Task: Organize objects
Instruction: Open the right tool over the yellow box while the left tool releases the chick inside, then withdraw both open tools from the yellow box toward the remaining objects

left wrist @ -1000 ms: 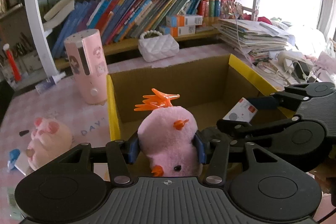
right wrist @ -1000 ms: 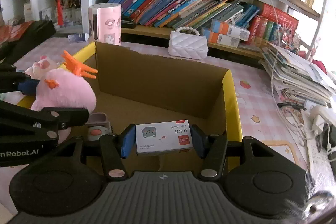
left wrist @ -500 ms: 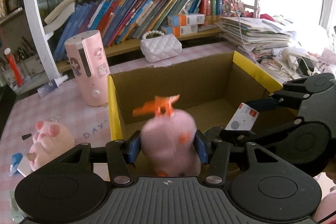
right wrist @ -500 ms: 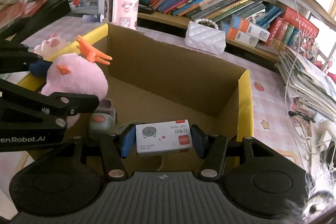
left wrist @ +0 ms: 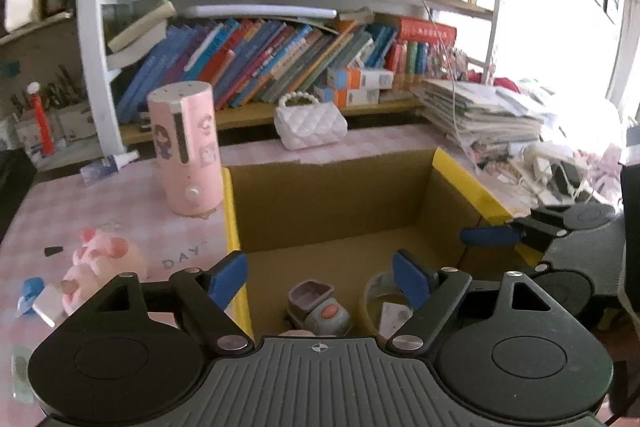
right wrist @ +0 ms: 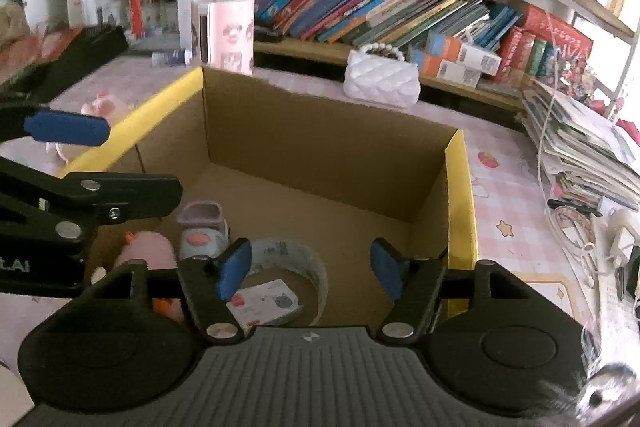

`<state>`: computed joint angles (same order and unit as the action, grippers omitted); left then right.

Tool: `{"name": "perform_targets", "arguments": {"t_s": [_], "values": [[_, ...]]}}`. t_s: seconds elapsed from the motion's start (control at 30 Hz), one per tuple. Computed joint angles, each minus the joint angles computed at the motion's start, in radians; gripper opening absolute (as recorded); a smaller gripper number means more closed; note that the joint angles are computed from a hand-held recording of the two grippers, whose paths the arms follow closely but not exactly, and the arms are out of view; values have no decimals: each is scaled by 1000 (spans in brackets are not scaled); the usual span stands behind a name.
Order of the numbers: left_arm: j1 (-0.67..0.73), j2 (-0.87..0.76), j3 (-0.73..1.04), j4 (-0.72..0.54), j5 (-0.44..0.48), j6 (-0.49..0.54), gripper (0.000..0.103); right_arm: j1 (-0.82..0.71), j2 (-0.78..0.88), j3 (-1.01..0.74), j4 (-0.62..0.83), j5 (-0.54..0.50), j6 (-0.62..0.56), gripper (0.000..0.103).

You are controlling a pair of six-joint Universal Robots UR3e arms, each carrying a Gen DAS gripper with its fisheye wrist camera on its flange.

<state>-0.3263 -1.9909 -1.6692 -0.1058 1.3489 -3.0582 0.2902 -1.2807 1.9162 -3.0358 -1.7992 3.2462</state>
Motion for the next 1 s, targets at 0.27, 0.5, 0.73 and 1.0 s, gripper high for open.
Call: {"name": "perform_targets", "arguments": {"t_s": [0.27, 0.5, 0.73, 1.0], "values": [[34, 135, -198, 155, 36, -51, 97, 105, -15, 20, -64, -165, 129, 73], [78, 224, -351, 237, 47, -78, 99, 234, -21, 33, -97, -364, 273, 74], [142, 326, -499, 272, -19, -32, 100, 374, -8, -1, -1, -555, 419, 78], [291, 538, -704, 207, -175, 70, 102, 521, -3, -89, 312, -635, 705, 82]]}}
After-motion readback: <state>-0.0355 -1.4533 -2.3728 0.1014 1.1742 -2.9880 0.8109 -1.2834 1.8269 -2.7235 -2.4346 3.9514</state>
